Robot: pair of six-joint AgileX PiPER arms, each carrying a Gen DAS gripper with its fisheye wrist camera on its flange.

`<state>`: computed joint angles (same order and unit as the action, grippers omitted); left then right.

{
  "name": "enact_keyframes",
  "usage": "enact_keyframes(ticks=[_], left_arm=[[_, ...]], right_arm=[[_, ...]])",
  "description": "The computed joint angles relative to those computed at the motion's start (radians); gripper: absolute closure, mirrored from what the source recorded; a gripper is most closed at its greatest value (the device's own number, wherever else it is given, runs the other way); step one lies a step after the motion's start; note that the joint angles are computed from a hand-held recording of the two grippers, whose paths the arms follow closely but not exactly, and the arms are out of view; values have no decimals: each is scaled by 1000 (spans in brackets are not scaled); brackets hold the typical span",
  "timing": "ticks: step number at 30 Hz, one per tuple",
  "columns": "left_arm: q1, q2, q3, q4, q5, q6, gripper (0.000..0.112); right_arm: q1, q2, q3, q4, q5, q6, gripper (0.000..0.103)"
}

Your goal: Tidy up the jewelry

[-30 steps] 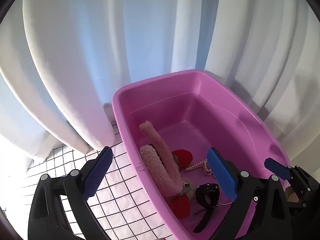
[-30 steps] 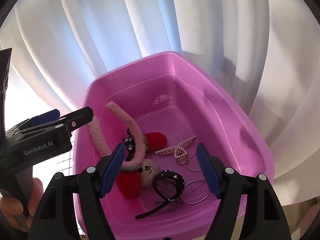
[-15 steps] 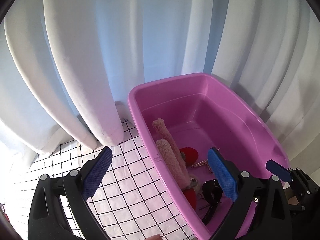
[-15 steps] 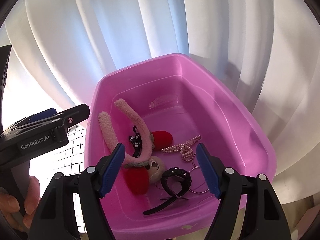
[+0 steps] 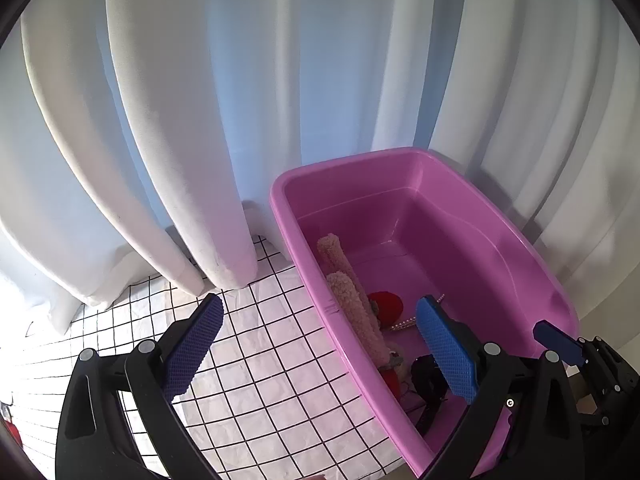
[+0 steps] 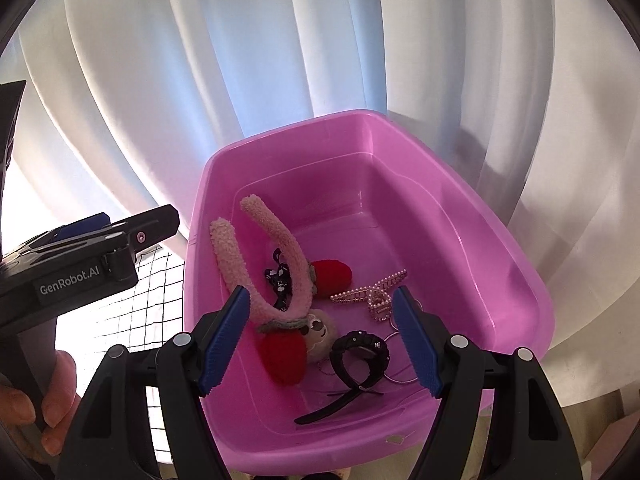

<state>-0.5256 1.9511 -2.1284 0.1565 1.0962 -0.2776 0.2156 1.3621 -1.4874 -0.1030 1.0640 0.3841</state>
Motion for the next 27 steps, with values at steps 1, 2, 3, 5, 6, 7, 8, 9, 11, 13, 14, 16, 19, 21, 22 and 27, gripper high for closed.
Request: enact_keyframes(ticks=[1, 2, 3, 5, 6, 7, 8, 9, 11, 13, 14, 16, 19, 21, 22, 27], left_arm=[[0, 0, 1, 2, 2, -2, 17], [0, -1, 2, 2, 2, -3, 17], [1, -3, 6, -1, 1, -1, 17], [1, -5, 11, 2, -1, -3, 17], [1, -6, 12, 3, 0, -2, 17], [2, -7, 13, 1, -1, 0, 17], [2, -9, 16, 2, -2, 1, 17], [2, -12, 21, 4, -4, 1, 17], [1, -11, 18, 4, -2, 0, 17], [0, -12, 20, 7, -1, -4, 17], [0, -14, 21, 4, -1, -4, 17], [2, -16, 22, -3, -1, -3, 17], [-2, -14, 20, 5, 2, -8, 17], [-2, -12, 17, 5, 6, -10, 17], [-2, -12, 17, 4, 7, -10, 17], [-2, -14, 21, 10, 6, -12, 17]], right_arm=[[2, 0, 0, -2, 2, 3, 33], [3, -1, 0, -3, 2, 5, 33], [3, -1, 0, -3, 2, 4, 33], [4, -3, 1, -5, 1, 5, 33], [7, -3, 1, -8, 2, 7, 33], [8, -4, 2, -10, 2, 9, 33], [7, -4, 1, -8, 2, 7, 33], [8, -5, 1, -10, 3, 9, 33], [13, -6, -2, -16, 6, 15, 33], [15, -6, -3, -20, 7, 16, 33], [17, -7, -4, -24, 8, 19, 33], [17, -8, -3, -23, 9, 19, 33], [18, -7, -4, -25, 10, 19, 33], [22, -7, -5, -27, 12, 22, 33], [23, -7, -5, -27, 12, 22, 33], [36, -10, -3, -39, 15, 35, 33]])
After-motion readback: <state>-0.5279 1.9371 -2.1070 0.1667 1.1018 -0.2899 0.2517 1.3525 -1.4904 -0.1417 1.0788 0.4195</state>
